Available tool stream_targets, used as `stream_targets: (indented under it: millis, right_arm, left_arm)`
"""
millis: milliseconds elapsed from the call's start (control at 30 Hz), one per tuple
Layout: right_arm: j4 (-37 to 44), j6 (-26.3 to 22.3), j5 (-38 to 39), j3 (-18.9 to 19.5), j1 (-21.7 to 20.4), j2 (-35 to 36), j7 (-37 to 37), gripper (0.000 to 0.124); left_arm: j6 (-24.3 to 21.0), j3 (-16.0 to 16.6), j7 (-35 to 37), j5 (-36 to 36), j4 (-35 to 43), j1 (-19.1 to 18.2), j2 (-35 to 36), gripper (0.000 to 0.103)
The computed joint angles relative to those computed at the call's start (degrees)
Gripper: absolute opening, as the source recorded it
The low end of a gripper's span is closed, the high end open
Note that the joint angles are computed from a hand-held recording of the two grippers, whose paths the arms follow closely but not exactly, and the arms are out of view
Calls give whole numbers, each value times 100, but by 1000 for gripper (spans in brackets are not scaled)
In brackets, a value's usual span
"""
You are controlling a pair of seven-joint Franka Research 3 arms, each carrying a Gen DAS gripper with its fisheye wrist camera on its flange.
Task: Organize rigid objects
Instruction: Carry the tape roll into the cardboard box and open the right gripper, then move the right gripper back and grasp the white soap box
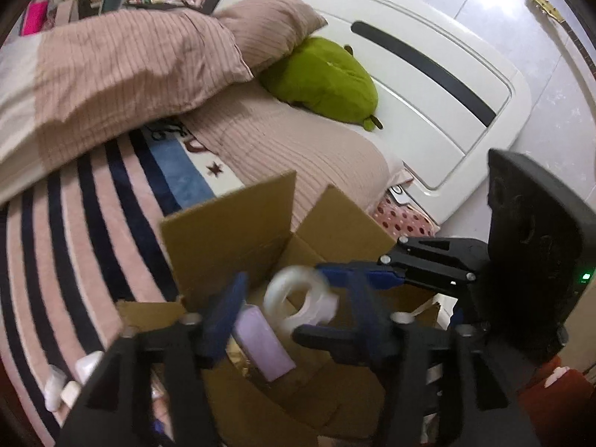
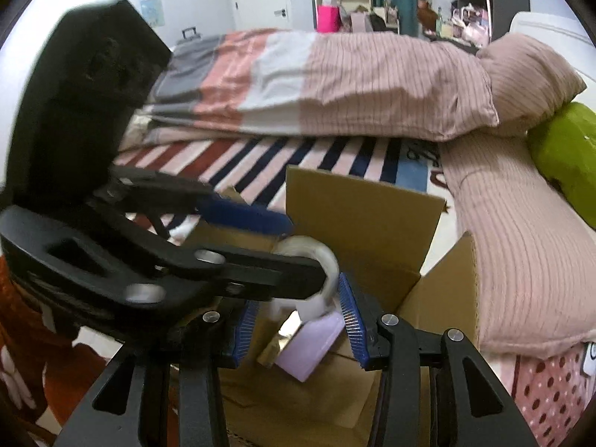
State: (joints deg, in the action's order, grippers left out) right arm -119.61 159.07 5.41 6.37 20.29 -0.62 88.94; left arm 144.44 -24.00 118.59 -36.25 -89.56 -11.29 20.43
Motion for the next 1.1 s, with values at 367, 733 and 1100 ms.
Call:
stream_targets:
  millis: [367,733,1100]
  right_arm:
    - [113,248,-791,143,120,-60,122,103]
    - [1180,448,613,640,677,998,-1364,103]
    - [2490,-242,-236,-365,1733,2833,390,81]
  left_arm:
    - [798,293,785,-894,-1318,290,-1182,72]
    - [2044,1264,1549,-1664,-3160,59,-2337,81]
    - [2071,1651,2059,-2610,-3847,248,-2122,81]
